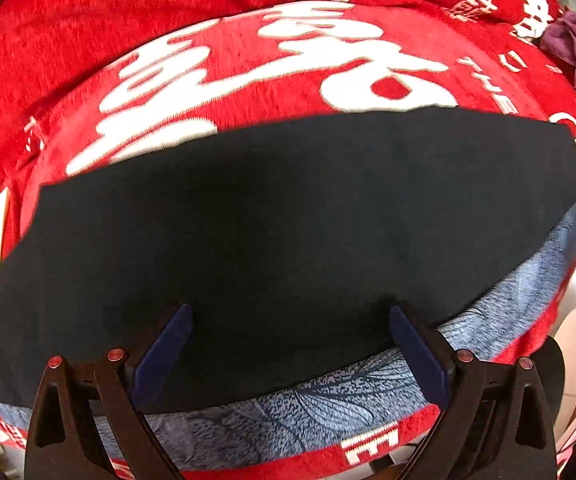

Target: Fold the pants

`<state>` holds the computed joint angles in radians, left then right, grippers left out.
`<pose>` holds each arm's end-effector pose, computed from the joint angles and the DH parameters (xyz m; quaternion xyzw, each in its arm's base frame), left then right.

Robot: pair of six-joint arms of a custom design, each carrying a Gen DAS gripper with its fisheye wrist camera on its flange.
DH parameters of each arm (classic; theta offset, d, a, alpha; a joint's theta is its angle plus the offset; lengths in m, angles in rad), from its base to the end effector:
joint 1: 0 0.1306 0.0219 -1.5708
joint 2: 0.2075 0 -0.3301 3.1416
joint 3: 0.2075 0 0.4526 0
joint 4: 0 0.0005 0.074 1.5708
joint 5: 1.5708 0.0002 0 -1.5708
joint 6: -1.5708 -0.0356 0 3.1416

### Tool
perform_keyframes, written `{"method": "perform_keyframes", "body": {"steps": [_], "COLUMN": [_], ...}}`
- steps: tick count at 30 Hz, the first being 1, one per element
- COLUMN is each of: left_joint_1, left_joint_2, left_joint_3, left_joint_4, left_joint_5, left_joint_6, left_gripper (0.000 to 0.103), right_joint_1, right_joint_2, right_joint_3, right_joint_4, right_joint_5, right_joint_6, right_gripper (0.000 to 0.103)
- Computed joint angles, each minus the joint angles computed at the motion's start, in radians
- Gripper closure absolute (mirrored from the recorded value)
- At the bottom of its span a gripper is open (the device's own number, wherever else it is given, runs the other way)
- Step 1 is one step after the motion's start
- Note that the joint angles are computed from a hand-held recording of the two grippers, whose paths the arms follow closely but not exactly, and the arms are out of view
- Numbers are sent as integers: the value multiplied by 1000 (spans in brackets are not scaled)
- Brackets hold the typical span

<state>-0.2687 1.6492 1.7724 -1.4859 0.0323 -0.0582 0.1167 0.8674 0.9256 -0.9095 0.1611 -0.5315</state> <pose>0.5651 -0.1573 0.3957 0.1635 0.9809 -0.0269 0.1016 0.3865 0.0391 0.3650 0.2198 0.9071 0.0403 0.3566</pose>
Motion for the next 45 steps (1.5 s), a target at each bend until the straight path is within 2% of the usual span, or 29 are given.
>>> {"method": "perform_keyframes", "body": {"steps": [4, 11, 16, 18, 20, 22, 25, 28, 30, 31, 33, 35, 37, 38, 39, 41, 43, 45], "left_joint_1": [3, -26, -45, -52, -54, -62, -92, -86, -81, -83, -87, -87, -83, -80, -75, -65, -53, -58], "left_joint_2": [3, 43, 88, 103, 117, 128, 140, 148, 158, 159, 155, 156, 167, 171, 175, 163, 151, 172], "left_joint_3": [7, 42, 100, 123, 151, 166, 161, 169, 182, 183, 176, 176, 195, 202, 213, 208, 194, 202], "left_joint_4": [0, 20, 4, -6, -23, -34, -27, -29, -38, -39, -30, -29, -47, -54, -69, -75, -63, -82], "left_joint_5": [3, -36, -61, -62, -2, 15, -51, -30, -16, -19, -30, -30, -18, -11, -7, 5, 26, -14], "left_joint_6": [5, 47, 82, 94, 105, 117, 117, 137, 134, 134, 138, 140, 138, 138, 145, 167, 186, 190], "left_gripper": [0, 0, 1, 1, 1, 1, 0, 0, 0, 0, 0, 0, 0, 0, 0, 0, 0, 0], "right_joint_1": [-32, -67, -68, -85, -104, -117, -130, -139, -150, -154, -151, -163, -182, -192, -196, -202, -187, -168], "right_joint_2": [28, 50, 51, 48, 35, 7, -37, -62, -60, -48, -41, -29, -15, 4, 23, 36, 3, -24], "right_joint_3": [-15, -31, -26, -34, -56, -89, -143, -182, -195, -196, -201, -202, -201, -193, -178, -166, -166, -160], "right_joint_4": [-5, -1, 12, 19, 37, 57, 117, 192, 239, 266, 312, 369, 430, 452, 439, 441, 440, 432], "right_joint_5": [-32, -103, -85, -105, -138, -174, -248, -287, -329, -354, -331, -348, -393, -422, -428, -448, -417, -380], "right_joint_6": [-22, -49, -34, -43, -56, -57, -57, -73, -89, -97, -96, -110, -134, -140, -141, -148, -120, -98], "right_gripper": [0, 0, 0, 0, 0, 0, 1, 4, 13, 13, 13, 13, 25, 55, 84, 88, 88, 88]}}
